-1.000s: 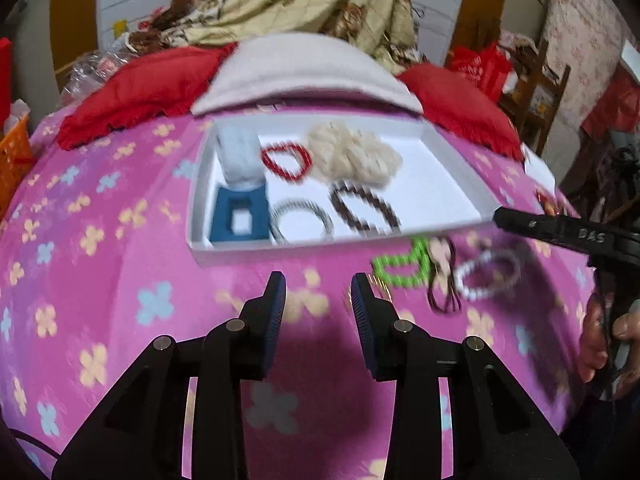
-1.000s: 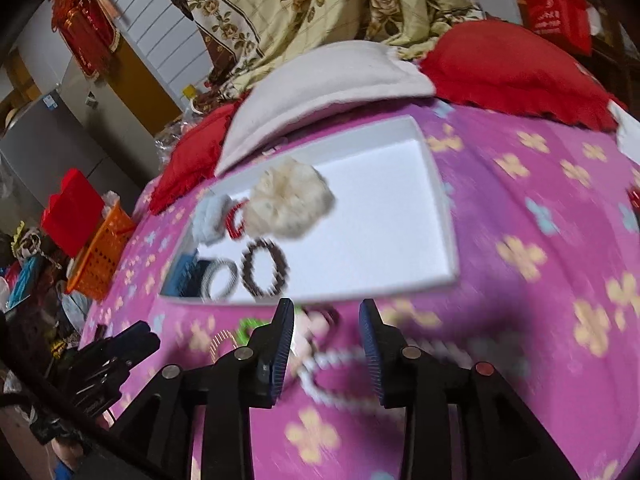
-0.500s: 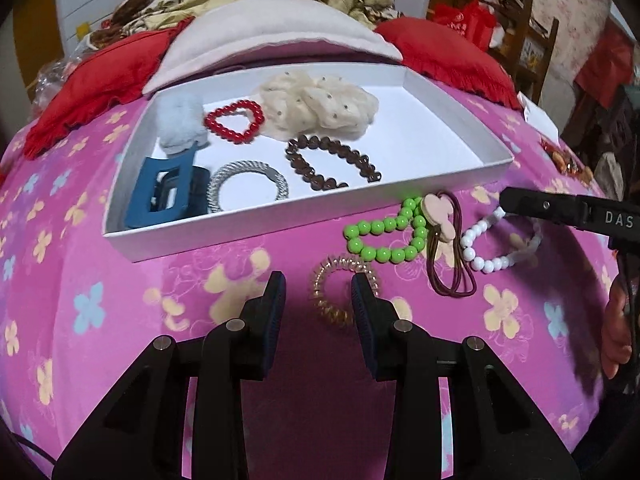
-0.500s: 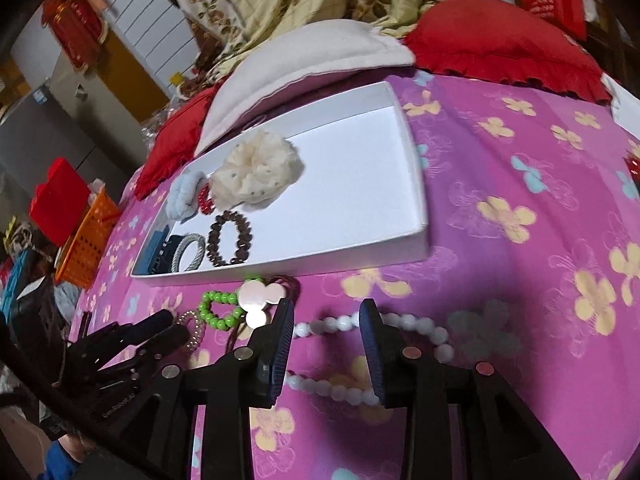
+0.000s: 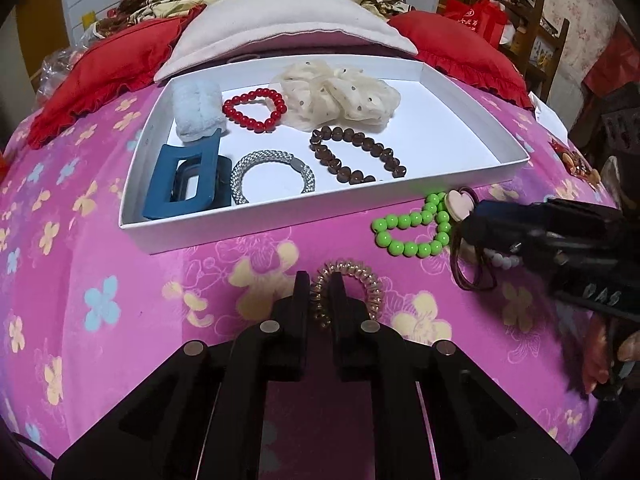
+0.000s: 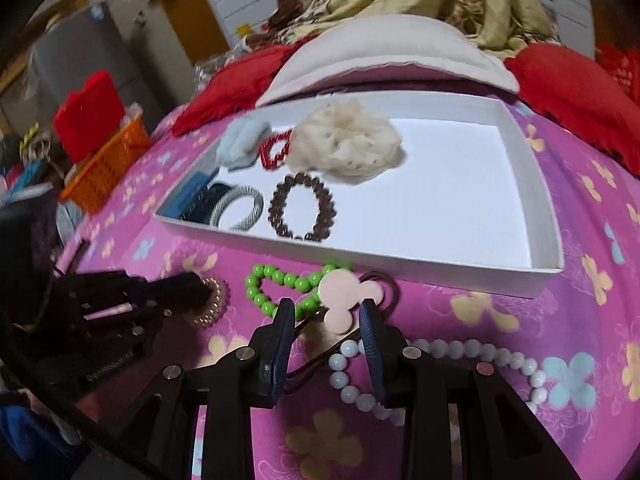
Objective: Organize jewelry
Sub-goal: 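Grasp the gold coil hair tie with the left gripper while the right grasps the pink mouse-ear hair tie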
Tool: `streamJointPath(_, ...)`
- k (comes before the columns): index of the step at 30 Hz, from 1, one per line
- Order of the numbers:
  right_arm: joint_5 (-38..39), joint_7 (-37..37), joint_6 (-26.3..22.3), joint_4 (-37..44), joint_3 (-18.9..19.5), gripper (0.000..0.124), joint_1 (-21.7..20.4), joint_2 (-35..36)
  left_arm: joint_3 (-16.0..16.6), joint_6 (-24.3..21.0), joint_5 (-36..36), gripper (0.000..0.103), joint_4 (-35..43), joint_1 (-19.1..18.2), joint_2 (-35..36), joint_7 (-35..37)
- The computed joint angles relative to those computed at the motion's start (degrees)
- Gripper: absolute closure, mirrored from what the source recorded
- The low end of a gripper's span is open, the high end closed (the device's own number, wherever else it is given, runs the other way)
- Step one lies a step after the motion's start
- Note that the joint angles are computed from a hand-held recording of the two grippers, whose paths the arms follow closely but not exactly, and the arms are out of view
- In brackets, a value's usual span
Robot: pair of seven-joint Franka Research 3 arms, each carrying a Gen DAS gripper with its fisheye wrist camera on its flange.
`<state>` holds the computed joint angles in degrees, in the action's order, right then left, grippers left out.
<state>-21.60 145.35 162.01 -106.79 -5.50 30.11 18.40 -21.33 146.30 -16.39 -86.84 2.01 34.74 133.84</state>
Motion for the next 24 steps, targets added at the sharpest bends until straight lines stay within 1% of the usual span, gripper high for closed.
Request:
streamJointPath(3, -1.3, 0.6, -1.0, 1.3, -0.6, 0.092, 0.6, 0.8, -0.1, 0.1, -0.1, 0.095, -0.1, 0.1, 0.0, 0.1)
streamJointPath(7, -2.1, 2.0, -1.1, 1.5, -1.1, 0.092, 0.8, 1.1, -0.4, -0.2, -0.4, 0.095, -0.1, 0.4, 0.0, 0.5)
streamJointPath(9, -3.0, 3.5, -1.9, 1.6, -1.6, 0.092, 1.3, 0.9, -0.4, -0.4, -0.5, 0.095, -0.1, 0.4, -0.1, 0.6)
streamJointPath(12, -2.8, 4.5, -1.0, 1.2, -1.3, 0.092, 0.7, 0.9, -0.4, -0.6, -0.7, 0.095, -0.5, 0.5, -0.4, 1.0)
streamJointPath(14, -3.3, 5.3, -0.6, 1.4, -1.5, 0.088, 1.0, 1.1, -0.4, -0.4, -0.8, 0.095, -1.0, 0.5, -0.8, 1.4)
streamJointPath(16, -4.2, 6.6, -0.7, 2.2, -2.1, 0.079, 1.5, 1.8, -0.5, -0.2, -1.0, 0.095, -1.4, 0.5, -1.0, 1.7)
streamJointPath(18, -6.5, 8.3, -2.1, 4.0, -3.3, 0.079, 2.8, 2.9, -0.5, 0.3, -1.1, 0.095, -1.9, 0.4, -1.2, 2.1)
streamJointPath(21, -7.8, 9.7, -4.1, 5.6, -3.4, 0.079, 3.0, 3.7, -0.6, 0.5, -1.3, 0.095, -2.1, 0.5, -1.3, 2.3)
streamJointPath(23, -8.4, 10.7, -4.9, 5.7, -3.4, 0.084, 3.1, 3.6, -0.6, 0.2, -1.5, 0.095, -2.1, 0.5, -1.3, 2.4)
streamJointPath(24, -8.6, 10.9, -4.5, 5.5, -3.2, 0.091, 2.8, 3.5, -0.5, 0.3, -1.4, 0.095, -2.1, 0.5, -1.3, 2.4)
